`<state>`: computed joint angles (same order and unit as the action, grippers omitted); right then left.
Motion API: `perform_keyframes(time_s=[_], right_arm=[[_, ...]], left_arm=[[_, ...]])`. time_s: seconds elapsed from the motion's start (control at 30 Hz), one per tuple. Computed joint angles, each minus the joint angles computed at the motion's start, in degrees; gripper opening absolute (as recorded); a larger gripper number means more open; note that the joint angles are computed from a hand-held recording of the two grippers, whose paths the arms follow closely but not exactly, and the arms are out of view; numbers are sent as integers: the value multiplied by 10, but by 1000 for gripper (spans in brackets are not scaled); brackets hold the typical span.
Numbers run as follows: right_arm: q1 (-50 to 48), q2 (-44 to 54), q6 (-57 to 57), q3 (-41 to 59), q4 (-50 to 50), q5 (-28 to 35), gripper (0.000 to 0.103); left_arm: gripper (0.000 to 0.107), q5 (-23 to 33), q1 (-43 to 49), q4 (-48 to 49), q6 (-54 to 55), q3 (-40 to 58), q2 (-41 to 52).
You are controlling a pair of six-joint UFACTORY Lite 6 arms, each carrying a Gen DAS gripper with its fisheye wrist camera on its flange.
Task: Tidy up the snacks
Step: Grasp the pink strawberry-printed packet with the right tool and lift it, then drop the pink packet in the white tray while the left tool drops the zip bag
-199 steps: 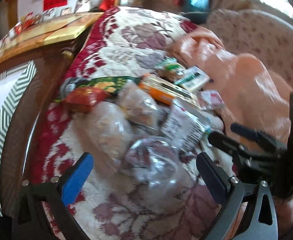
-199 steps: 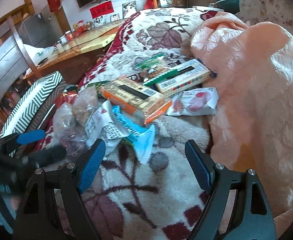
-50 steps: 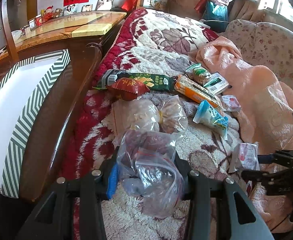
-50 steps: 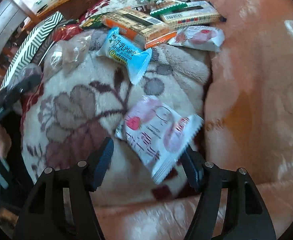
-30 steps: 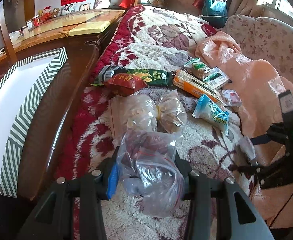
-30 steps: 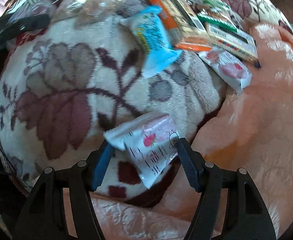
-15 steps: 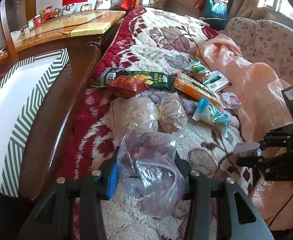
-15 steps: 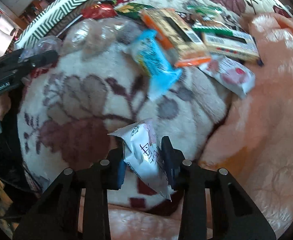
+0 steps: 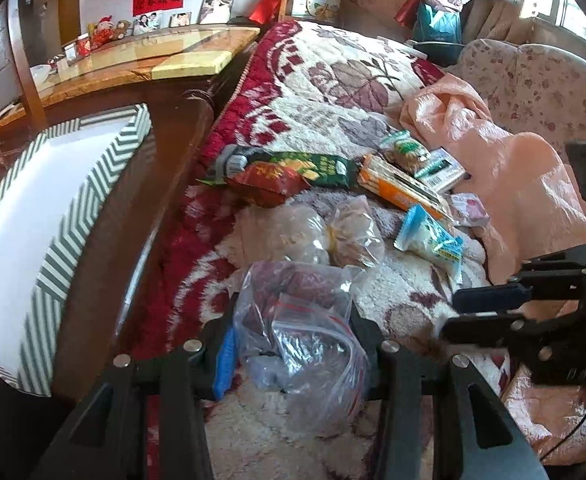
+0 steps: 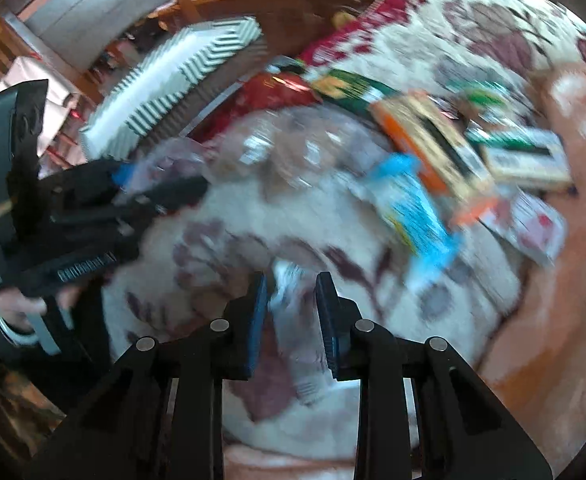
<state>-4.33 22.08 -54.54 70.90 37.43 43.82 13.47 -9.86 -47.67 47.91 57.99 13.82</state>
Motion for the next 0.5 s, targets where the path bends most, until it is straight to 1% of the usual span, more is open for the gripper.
perform_keyframes(time_s=[0.1, 0.2, 0.23, 0.27, 0.3, 0.33, 0.37, 0.43, 0.5], right_arm=[[40, 6, 7, 13, 9, -11, 24], [57, 12, 24, 31, 3, -24, 25], [55, 16, 42, 42, -6, -1, 25], [54, 19, 64, 50, -29, 18, 31], [56, 17, 86, 50, -57, 18, 52], [60, 6, 110, 36, -97, 4, 61], [58, -10, 113, 15, -113, -2, 66], [36, -47, 75, -40, -101, -1, 66], [19, -65, 62, -78, -99, 0, 66]], left_arm=[[48, -13, 10, 22, -18, -1, -7], [48, -2, 36, 0, 4, 3, 2], [48, 2, 44, -5, 7, 6, 8], [48, 7, 51, -11, 11, 8, 13], [48, 13, 58, -16, 12, 11, 18], [48, 18, 62, -20, 12, 15, 24], [48, 23, 62, -24, 13, 18, 26], [48, 23, 59, -39, 28, 14, 23], [48, 22, 52, -44, 36, 9, 19]])
